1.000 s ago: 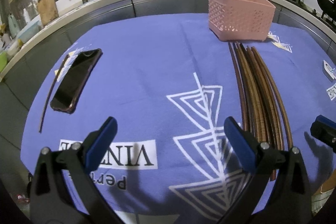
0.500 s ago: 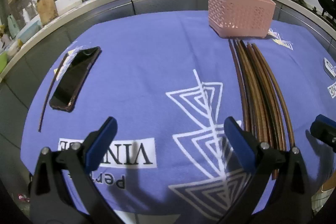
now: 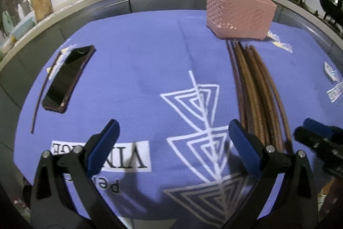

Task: Organize utensils
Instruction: 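Grasp one brown chopstick with the left gripper while the right gripper grasps another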

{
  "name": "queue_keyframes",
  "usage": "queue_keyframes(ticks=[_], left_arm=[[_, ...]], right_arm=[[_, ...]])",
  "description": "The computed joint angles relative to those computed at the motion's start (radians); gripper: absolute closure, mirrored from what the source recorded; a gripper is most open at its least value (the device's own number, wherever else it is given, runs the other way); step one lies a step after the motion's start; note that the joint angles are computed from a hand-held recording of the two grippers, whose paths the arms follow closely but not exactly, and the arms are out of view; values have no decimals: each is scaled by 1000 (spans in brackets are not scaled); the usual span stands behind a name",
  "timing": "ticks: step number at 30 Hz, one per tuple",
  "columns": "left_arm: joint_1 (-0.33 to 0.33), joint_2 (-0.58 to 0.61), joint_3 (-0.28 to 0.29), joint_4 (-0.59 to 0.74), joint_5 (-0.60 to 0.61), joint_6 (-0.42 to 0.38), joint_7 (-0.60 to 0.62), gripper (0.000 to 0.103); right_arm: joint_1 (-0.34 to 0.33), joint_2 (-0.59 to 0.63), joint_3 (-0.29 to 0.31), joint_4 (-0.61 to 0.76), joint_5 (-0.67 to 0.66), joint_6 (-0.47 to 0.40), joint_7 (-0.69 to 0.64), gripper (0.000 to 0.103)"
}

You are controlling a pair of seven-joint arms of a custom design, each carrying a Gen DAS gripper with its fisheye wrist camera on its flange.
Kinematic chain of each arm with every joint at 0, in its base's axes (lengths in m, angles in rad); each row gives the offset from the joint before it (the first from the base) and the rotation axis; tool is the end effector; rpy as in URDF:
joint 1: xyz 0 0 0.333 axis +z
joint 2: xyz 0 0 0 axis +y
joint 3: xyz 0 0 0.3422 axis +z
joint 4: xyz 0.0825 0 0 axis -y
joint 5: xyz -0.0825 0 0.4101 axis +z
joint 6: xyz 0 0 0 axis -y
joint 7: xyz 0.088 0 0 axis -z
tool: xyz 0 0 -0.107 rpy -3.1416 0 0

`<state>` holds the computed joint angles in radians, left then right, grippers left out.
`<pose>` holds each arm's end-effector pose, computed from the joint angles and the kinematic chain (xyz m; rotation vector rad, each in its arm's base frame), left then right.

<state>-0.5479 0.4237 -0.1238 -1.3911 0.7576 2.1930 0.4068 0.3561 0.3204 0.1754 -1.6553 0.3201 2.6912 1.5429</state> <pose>0.6189 -0.4371 0.5352 -1.9128 1.5967 -0.5823 0.6434 0.3467 0.5240 -1.9130 1.4214 -0.1429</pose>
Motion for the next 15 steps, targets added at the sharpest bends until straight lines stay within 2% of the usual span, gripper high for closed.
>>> queue_keyframes(ticks=[4, 6, 9, 15], left_arm=[[10, 6, -7, 4, -17, 46, 30, 6], [11, 15, -9, 16, -29, 62, 51, 9], [12, 40, -12, 51, -58, 78, 106, 18], [-10, 131, -1, 171, -117, 35, 230, 41]], right_arm=[[21, 12, -20, 11, -59, 3, 19, 53], [31, 21, -30, 21, -97, -5, 35, 53], [52, 35, -50, 34, -166, -14, 63, 58], [125, 46, -121, 27, -405, 33, 149, 65]])
